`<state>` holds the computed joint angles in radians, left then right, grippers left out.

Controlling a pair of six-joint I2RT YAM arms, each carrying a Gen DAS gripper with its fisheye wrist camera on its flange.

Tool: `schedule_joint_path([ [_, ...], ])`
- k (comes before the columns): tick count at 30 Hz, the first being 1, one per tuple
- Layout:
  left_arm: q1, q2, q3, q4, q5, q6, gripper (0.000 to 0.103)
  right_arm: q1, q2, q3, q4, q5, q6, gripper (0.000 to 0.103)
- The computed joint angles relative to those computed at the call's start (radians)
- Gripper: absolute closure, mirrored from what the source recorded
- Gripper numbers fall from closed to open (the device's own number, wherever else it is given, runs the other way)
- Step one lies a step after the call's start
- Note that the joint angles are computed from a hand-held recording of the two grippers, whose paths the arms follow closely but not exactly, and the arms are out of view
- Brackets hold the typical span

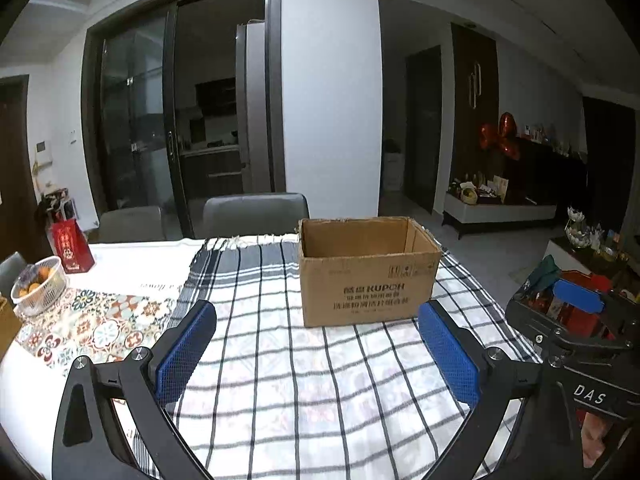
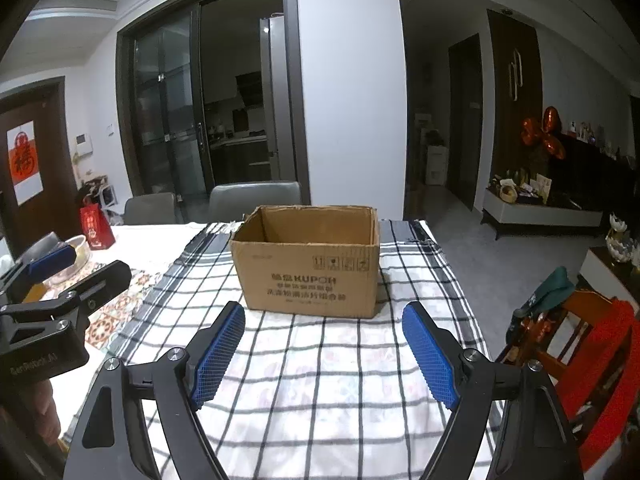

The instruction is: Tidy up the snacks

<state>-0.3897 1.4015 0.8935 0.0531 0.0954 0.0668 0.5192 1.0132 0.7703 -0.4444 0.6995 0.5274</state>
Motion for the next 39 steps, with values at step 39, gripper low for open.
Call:
schedule_joint_path([
  [39, 0.012, -0.147, -0.161, 0.045, 0.038, -0.013, 0.000, 0.166, -0.074, -0.025, -0.135, 0.132, 0.146, 0.021],
])
